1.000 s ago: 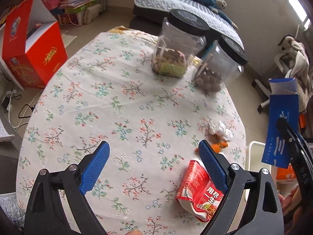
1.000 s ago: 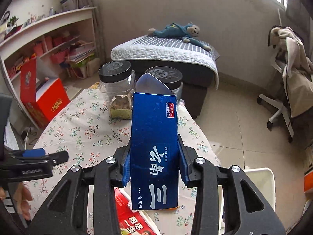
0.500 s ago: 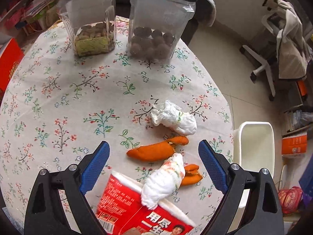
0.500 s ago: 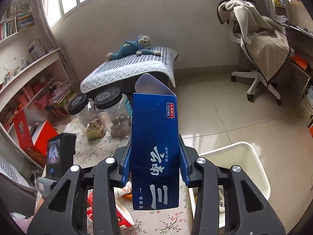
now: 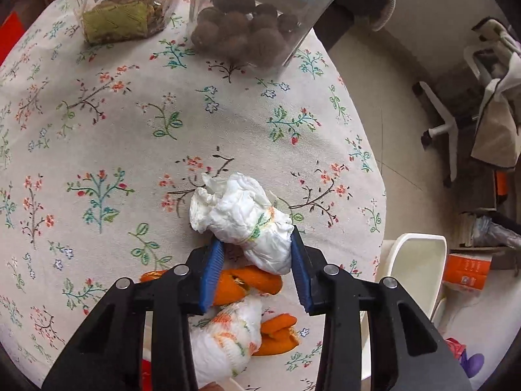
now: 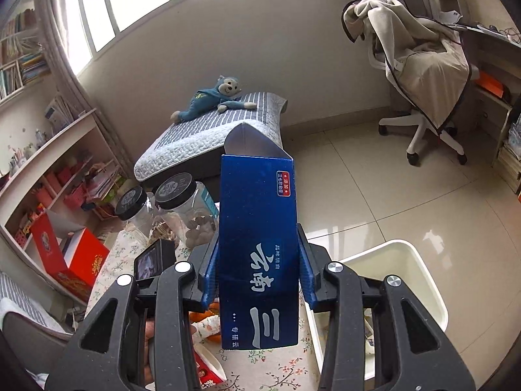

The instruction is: Collect trash

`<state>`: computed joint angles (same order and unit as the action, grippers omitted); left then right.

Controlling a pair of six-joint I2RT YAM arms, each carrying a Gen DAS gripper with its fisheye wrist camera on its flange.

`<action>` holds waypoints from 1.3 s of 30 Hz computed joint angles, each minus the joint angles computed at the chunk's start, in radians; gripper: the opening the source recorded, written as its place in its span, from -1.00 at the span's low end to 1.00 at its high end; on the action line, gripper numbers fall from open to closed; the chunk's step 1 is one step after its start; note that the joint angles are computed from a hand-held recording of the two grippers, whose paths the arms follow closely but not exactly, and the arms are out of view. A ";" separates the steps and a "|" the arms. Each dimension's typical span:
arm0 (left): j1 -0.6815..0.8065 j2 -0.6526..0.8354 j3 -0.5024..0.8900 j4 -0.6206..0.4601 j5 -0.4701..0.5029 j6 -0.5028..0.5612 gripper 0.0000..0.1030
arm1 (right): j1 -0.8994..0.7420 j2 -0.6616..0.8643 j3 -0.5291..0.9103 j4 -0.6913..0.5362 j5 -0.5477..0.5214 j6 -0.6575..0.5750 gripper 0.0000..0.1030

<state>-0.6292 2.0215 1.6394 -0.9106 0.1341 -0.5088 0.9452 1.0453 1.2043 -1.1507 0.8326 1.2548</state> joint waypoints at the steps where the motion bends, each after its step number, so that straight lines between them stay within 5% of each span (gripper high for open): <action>1: 0.004 -0.034 -0.034 0.013 -0.019 0.020 -0.26 | 0.003 -0.003 -0.004 0.001 -0.001 -0.001 -0.26; 15: 0.243 -0.640 -0.366 0.089 -0.299 0.328 -0.26 | 0.126 0.262 0.154 0.134 0.054 -0.115 -0.26; 22: 0.199 -0.963 -0.561 0.312 -0.476 0.455 -0.25 | 0.209 0.451 0.302 0.088 0.192 -0.122 -0.26; 39: 0.052 -1.091 -0.591 0.410 -0.573 0.455 -0.25 | 0.278 0.564 0.438 -0.155 0.365 0.022 -0.26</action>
